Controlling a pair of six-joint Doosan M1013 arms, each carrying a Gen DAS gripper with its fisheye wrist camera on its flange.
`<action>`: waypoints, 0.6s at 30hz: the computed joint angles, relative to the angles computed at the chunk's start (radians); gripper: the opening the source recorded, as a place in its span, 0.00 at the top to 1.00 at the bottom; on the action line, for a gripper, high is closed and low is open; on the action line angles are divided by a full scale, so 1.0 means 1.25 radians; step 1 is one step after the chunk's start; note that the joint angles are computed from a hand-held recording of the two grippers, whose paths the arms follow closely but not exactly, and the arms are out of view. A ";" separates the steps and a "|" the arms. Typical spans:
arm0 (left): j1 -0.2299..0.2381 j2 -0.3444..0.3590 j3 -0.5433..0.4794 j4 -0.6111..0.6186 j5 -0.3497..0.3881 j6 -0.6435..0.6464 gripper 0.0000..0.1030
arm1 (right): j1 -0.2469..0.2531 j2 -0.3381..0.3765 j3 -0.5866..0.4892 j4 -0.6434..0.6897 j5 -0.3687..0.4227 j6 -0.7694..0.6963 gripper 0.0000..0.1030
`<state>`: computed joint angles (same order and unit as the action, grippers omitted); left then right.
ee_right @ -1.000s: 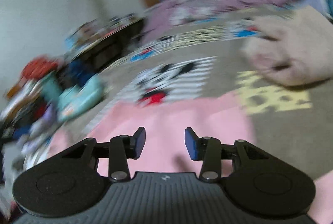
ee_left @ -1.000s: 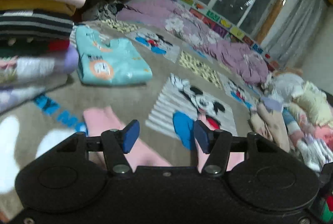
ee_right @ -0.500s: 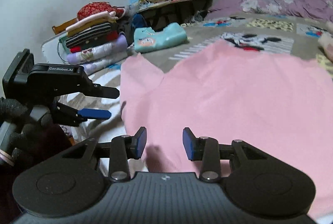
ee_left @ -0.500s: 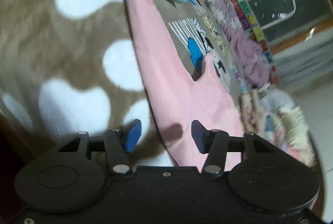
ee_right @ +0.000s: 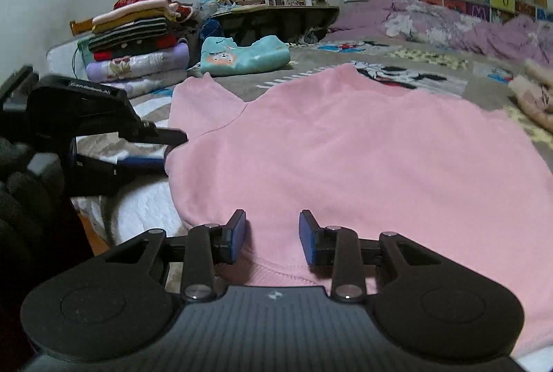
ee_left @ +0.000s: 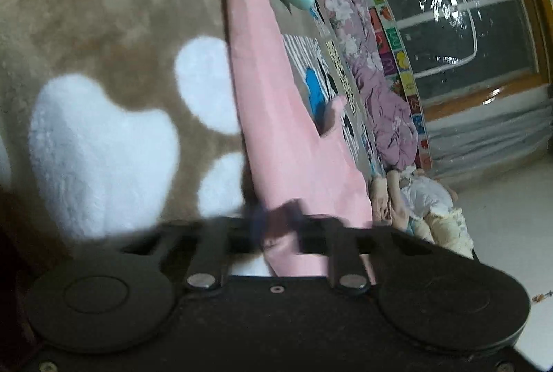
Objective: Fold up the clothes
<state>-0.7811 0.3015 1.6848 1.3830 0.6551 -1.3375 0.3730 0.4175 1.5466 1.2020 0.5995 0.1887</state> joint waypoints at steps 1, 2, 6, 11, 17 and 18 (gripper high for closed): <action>-0.007 -0.003 -0.010 -0.010 0.030 0.043 1.00 | 0.001 -0.002 0.002 -0.002 -0.006 0.000 0.67; -0.011 -0.006 -0.020 -0.029 0.055 0.095 1.00 | 0.002 -0.005 0.004 -0.005 -0.012 -0.002 0.67; -0.008 0.004 -0.052 -0.169 0.072 0.258 1.00 | 0.006 -0.020 0.021 0.006 -0.053 -0.043 0.67; -0.011 -0.003 -0.041 -0.184 0.064 0.243 0.95 | 0.003 -0.046 0.061 0.199 -0.038 -0.320 0.66; -0.010 -0.001 -0.037 -0.174 0.013 0.219 0.65 | 0.012 -0.043 0.069 0.167 0.011 -0.424 0.67; -0.009 0.001 -0.040 -0.177 0.006 0.235 0.65 | 0.013 -0.042 0.071 0.163 0.009 -0.431 0.67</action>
